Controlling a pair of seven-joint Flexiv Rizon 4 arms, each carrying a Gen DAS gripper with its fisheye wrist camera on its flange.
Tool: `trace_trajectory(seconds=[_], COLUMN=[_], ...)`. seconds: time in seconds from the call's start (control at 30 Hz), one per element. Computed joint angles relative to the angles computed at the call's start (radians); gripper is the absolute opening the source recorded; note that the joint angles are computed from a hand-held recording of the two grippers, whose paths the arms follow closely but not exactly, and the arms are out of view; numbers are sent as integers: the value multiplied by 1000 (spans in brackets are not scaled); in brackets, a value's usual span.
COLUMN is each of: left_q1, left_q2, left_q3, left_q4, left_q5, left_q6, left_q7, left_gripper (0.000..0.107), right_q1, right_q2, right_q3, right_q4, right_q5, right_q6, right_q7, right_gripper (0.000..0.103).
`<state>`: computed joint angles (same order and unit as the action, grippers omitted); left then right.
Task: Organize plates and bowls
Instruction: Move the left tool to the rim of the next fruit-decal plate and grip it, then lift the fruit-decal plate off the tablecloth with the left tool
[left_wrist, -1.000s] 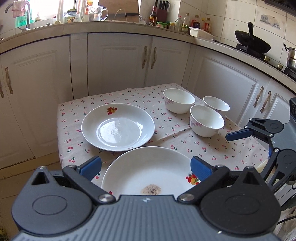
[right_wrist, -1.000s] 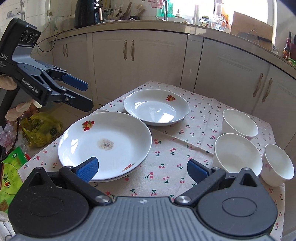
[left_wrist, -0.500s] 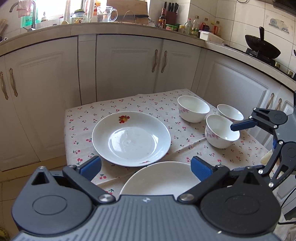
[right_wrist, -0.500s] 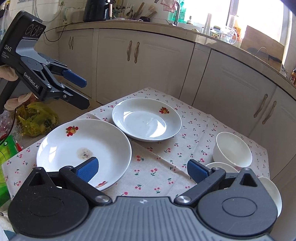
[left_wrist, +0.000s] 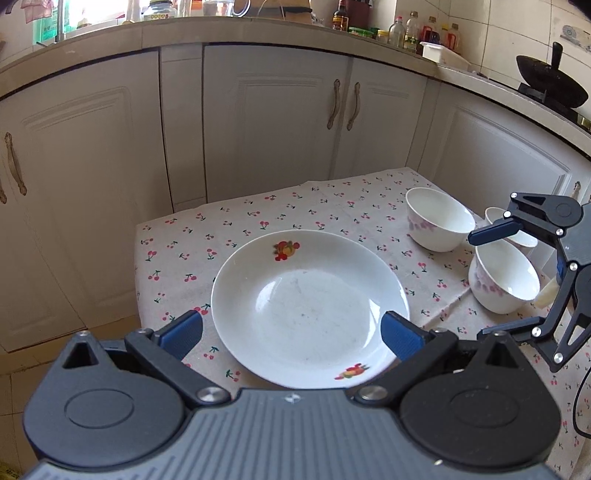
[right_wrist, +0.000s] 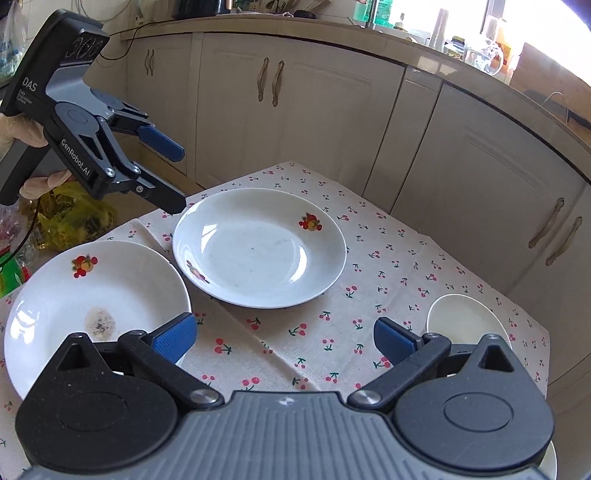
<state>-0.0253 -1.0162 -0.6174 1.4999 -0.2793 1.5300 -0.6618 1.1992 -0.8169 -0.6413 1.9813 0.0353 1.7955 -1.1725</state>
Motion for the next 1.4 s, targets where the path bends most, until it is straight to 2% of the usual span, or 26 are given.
trace_trajectory(seconds=[0.33, 0.43, 0.57, 0.73, 0.87, 0.93, 1.1, 1.27, 1.4], left_q1=[-145, -193, -216, -231, -242, -247, -254, -260, -263], left_q2=[-94, -117, -142, -168, -184, -191, -204, -223, -231], left_q3=[174, 249, 288, 310, 327, 336, 345, 353, 356], left_q4=[-277, -347, -409, -470, -508, -525, -565, -615, -635], left_q5=[-106, -116, -120, -123, -120, -116, -113, -118, -117], left_q6=[-230, -280, -347, -416, -463, -487, -545, -616, -638], left_q7=[-45, -83, -103, -117, -126, -129, -127, -135, -127], left_gripper=[102, 101, 101, 101, 100, 100, 100, 100, 100], right_q1=[-242, -301, -383, -484, -588, -648, -744, -748, -752], right_q2=[-11, -15, -22, -39, -53, -61, -86, -99, -109], right_q3=[189, 241, 322, 429, 556, 635, 772, 782, 791], right_q4=[-150, -191, -236, -295, -341, -369, -442, -471, -492], right_q5=[-204, -259, -327, -395, -434, -432, -397, -376, -363], right_q6=[-137, -195, -245, -297, -333, -367, -465, -486, -497], right_q7=[-26, -7, -4, -5, -37, -63, -137, -179, -215], right_gripper=[103, 103, 103, 103, 103, 103, 103, 103, 103])
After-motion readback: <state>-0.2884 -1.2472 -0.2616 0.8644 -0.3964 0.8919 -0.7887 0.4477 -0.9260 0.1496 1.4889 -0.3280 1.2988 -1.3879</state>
